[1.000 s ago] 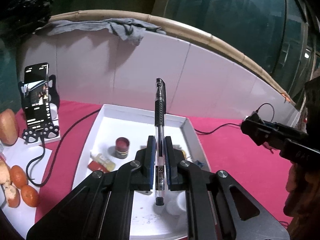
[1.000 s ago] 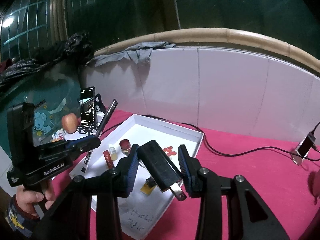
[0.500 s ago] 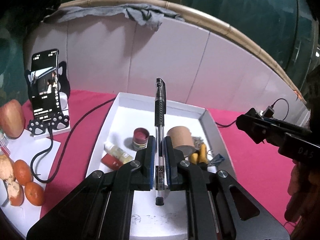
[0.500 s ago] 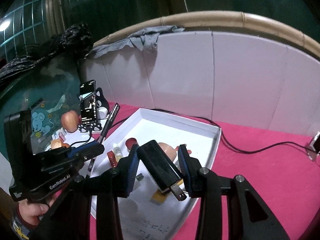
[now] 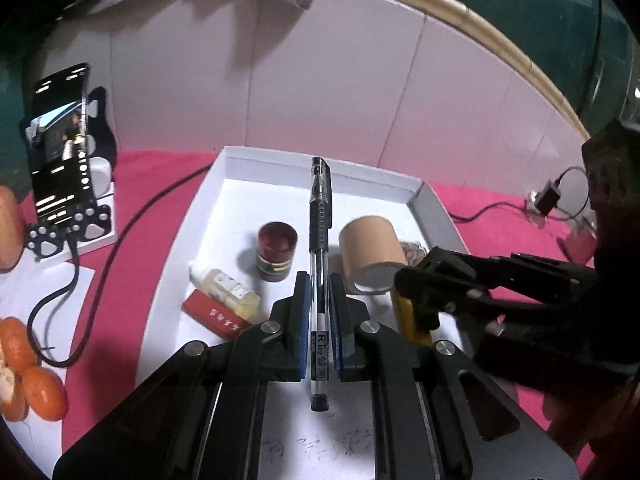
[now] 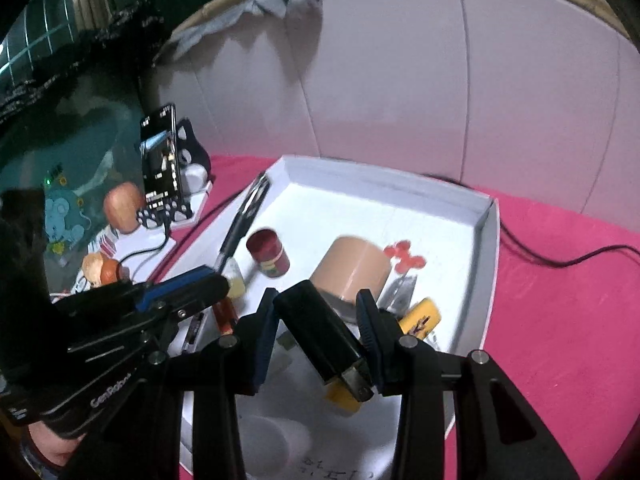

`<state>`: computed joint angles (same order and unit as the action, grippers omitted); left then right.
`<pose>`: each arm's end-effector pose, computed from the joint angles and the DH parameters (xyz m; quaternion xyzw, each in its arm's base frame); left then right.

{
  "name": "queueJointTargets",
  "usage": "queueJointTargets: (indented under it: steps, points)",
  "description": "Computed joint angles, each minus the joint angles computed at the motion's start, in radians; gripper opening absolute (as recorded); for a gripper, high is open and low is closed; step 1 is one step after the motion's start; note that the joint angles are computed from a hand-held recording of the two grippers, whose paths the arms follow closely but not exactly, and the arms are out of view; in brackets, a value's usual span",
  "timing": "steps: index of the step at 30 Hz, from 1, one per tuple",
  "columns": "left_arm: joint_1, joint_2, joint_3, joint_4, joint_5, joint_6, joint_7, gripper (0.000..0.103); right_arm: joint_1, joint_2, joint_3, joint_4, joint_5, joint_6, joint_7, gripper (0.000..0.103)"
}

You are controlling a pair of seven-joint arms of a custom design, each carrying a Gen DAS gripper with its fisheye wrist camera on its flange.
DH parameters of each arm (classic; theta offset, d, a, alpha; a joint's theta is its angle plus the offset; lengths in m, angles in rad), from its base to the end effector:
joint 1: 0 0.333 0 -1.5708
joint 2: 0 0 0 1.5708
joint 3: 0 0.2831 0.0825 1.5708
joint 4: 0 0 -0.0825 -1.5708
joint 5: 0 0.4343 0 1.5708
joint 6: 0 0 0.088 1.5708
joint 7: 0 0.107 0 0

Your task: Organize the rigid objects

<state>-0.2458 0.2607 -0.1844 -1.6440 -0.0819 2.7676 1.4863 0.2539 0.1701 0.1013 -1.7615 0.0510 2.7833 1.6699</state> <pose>0.6683 -0.2882 0.5207 -0.5542 0.7174 -0.3871 0.1682 0.6614 0.2384 0.5181 -0.7068 0.5736 -0.1972 0.3640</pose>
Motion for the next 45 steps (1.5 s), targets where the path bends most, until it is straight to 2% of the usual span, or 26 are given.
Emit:
queueJointTargets:
  steps: [4,7,8,9,10,11,12,14,16,19,21,23,24,26,29,30,34,35,37,40,45]
  points:
    - [-0.024,0.008,0.028,0.011,0.071,-0.008,-0.063,0.008,0.035,0.0,-0.036,-0.018,-0.167,0.03,0.099,0.041]
    - [-0.034,-0.005,0.05,-0.005,0.125,-0.001,-0.13,0.019,0.056,-0.013,-0.065,-0.044,-0.305,0.079,0.193,0.066]
    - [-0.038,-0.01,0.059,-0.01,0.148,-0.001,-0.162,0.038,0.064,-0.019,-0.079,-0.054,-0.365,0.097,0.245,0.073]
    - [-0.053,-0.016,0.085,-0.014,0.205,-0.005,-0.234,0.066,0.061,-0.025,-0.084,-0.063,-0.393,0.112,0.275,0.075]
    - [-0.059,-0.02,0.1,-0.017,0.249,-0.006,-0.289,0.08,0.055,-0.03,-0.082,-0.07,-0.403,0.122,0.291,0.08]
    - [-0.055,-0.026,0.103,-0.025,0.269,-0.002,-0.321,0.1,0.046,-0.039,-0.079,-0.084,-0.398,0.142,0.301,0.085]
    - [-0.041,-0.035,0.096,-0.035,0.263,0.005,-0.33,0.103,0.042,-0.047,-0.078,-0.095,-0.406,0.156,0.319,0.087]
    - [-0.019,-0.051,0.078,-0.057,0.245,0.023,-0.33,0.103,0.051,-0.07,-0.101,-0.118,-0.51,0.178,0.427,0.095]
    - [-0.02,-0.072,0.079,-0.077,0.282,0.044,-0.357,0.103,0.053,-0.096,-0.115,-0.142,-0.631,0.202,0.54,0.096]
    - [-0.032,-0.104,0.084,-0.101,0.378,0.073,-0.412,0.103,0.04,-0.136,-0.118,-0.169,-0.816,0.224,0.727,0.096]
    - [-0.043,-0.132,0.09,-0.124,0.475,0.109,-0.473,0.103,0.02,-0.171,-0.111,-0.183,-0.997,0.226,0.906,0.096]
    - [-0.054,-0.159,0.098,-0.141,0.611,0.143,-0.566,0.103,-0.013,-0.22,-0.086,-0.2,-1.21,0.201,1.112,0.096]
    - [-0.057,-0.174,0.1,-0.148,0.693,0.16,-0.625,0.103,-0.031,-0.256,-0.066,-0.216,-1.319,0.164,1.226,0.096]
    - [-0.048,-0.194,0.084,-0.155,0.777,0.181,-0.686,0.103,-0.057,-0.326,-0.022,-0.261,-1.431,0.056,1.371,0.096]
    - [-0.025,-0.234,0.042,-0.184,0.809,0.199,-0.69,0.103,-0.083,-0.426,0.025,-0.343,-1.485,-0.075,1.49,0.096]
    - [-0.023,-0.246,0.026,-0.187,0.837,0.181,-0.7,0.103,-0.093,-0.457,0.033,-0.37,-1.5,-0.088,1.52,0.096]
    - [-0.02,-0.272,-0.032,-0.171,0.971,0.047,-0.779,0.103,-0.136,-0.562,0.048,-0.464,-1.531,-0.07,1.606,0.097]
    - [-0.021,-0.28,-0.045,-0.169,1.015,0.012,-0.814,0.103,-0.147,-0.579,0.053,-0.478,-1.537,-0.066,1.622,0.102]
    - [-0.02,-0.308,-0.066,-0.186,1.083,-0.029,-0.889,0.103,-0.171,-0.63,0.069,-0.521,-1.578,-0.069,1.694,0.103]
    - [-0.006,-0.356,-0.082,-0.232,1.039,-0.022,-0.912,0.103,-0.192,-0.715,0.09,-0.584,-1.62,-0.09,1.767,0.103]
    - [0.018,-0.403,-0.109,-0.28,0.875,-0.025,-0.829,0.103,-0.209,-0.85,0.104,-0.686,-1.692,-0.091,1.886,0.103]
